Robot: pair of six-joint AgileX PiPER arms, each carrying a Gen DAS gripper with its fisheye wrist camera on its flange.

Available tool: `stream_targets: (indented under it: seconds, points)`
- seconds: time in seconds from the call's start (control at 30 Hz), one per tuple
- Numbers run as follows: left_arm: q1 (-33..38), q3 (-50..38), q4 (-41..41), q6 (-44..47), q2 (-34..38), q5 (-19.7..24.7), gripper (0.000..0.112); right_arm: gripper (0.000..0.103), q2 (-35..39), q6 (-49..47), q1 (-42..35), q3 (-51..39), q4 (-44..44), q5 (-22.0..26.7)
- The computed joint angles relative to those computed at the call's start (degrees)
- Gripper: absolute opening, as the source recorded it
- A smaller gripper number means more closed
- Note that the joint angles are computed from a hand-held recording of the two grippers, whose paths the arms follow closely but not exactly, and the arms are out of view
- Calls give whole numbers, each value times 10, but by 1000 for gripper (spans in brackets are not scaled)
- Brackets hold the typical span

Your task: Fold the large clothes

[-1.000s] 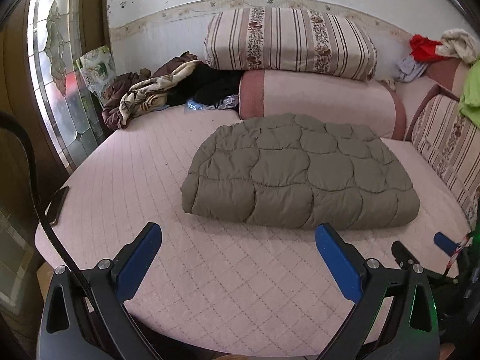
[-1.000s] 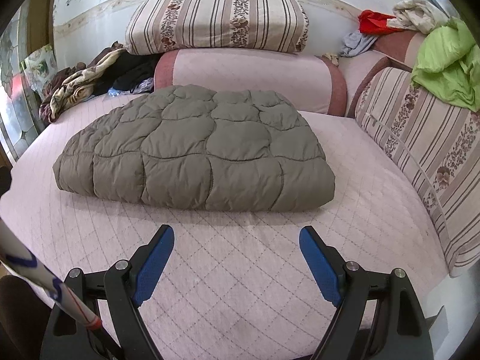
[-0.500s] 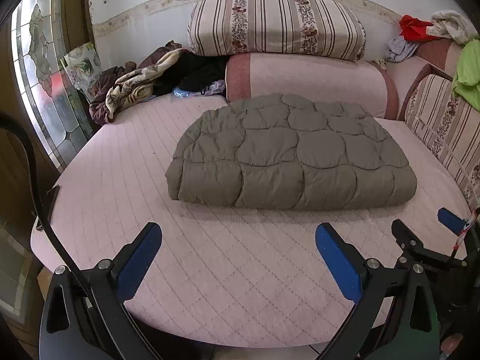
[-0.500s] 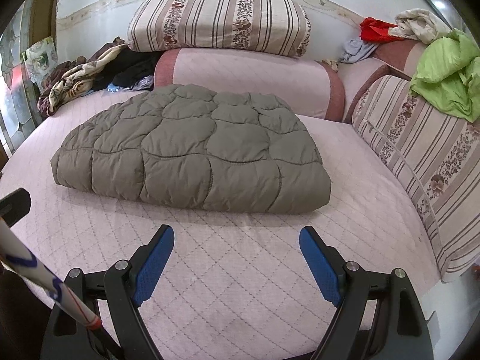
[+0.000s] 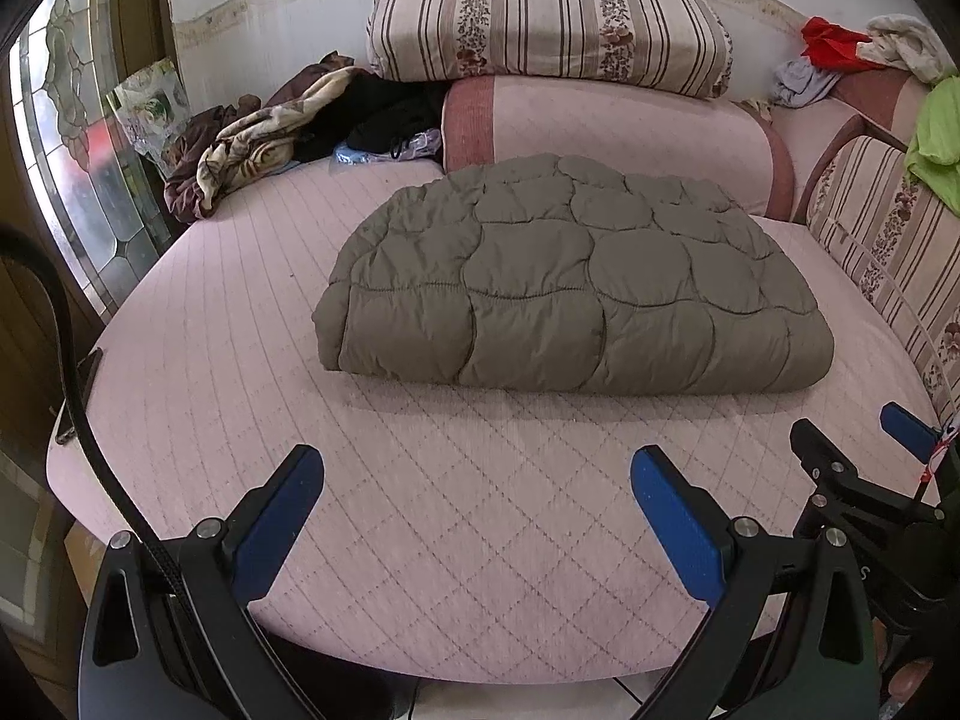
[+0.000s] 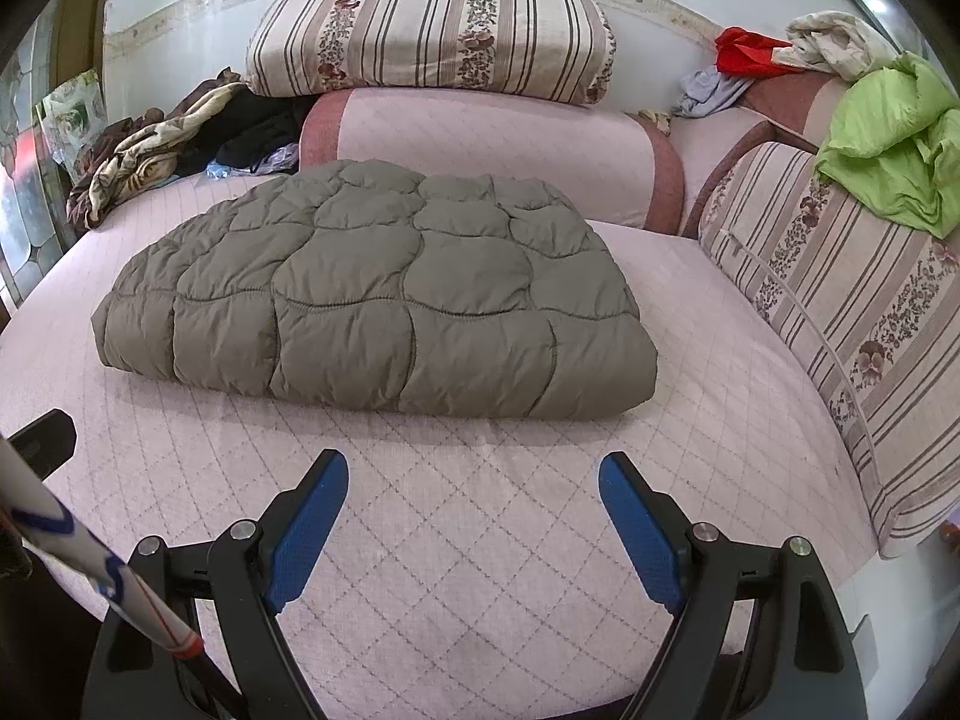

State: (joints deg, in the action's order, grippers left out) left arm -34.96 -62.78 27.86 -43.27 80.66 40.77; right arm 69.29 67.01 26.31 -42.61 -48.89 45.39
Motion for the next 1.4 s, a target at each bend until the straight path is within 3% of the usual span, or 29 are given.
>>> stream_targets:
  seconds: [1.4]
  points:
    - [18, -4, -47, 24, 38, -1, 102, 89, 43, -15, -9, 0, 8, -7]
